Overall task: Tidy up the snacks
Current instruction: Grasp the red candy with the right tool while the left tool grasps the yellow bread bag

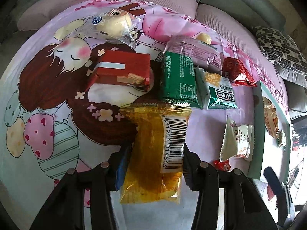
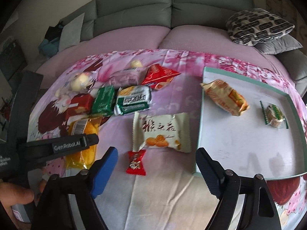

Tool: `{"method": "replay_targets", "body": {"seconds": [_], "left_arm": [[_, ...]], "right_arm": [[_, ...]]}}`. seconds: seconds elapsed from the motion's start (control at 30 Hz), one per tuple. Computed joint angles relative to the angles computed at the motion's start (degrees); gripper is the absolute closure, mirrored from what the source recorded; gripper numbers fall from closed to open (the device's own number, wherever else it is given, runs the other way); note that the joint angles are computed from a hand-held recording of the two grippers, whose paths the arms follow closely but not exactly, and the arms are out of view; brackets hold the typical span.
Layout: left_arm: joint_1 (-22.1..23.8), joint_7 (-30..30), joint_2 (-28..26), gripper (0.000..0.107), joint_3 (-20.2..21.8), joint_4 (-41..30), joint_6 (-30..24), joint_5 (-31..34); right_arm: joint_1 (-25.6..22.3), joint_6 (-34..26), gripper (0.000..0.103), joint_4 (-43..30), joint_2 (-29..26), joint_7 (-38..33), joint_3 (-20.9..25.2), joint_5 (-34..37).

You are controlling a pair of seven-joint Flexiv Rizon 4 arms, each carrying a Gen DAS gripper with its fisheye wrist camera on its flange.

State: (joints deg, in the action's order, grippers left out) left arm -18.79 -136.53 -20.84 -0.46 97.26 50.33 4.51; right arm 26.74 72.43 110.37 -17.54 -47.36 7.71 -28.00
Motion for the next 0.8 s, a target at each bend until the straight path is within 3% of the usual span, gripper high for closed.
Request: {"method": "replay_targets", "body": {"seconds": [0.33,0.8], "left_arm": [[-0.1,0.1,-1.1,0.056,0.0,-1.4,-0.9,0.2],[-0.1,0.7,-0.7,0.056,0.0,-0.9,-1.0,0.2]], "right_arm": [[-1.1,-4.9,0.034,-3.3,-2.5,-9.8,4.4,9.0],[1.7,-9.0,0.055,-6.0,-5.1,-11.7,2.7,8.8]]}}
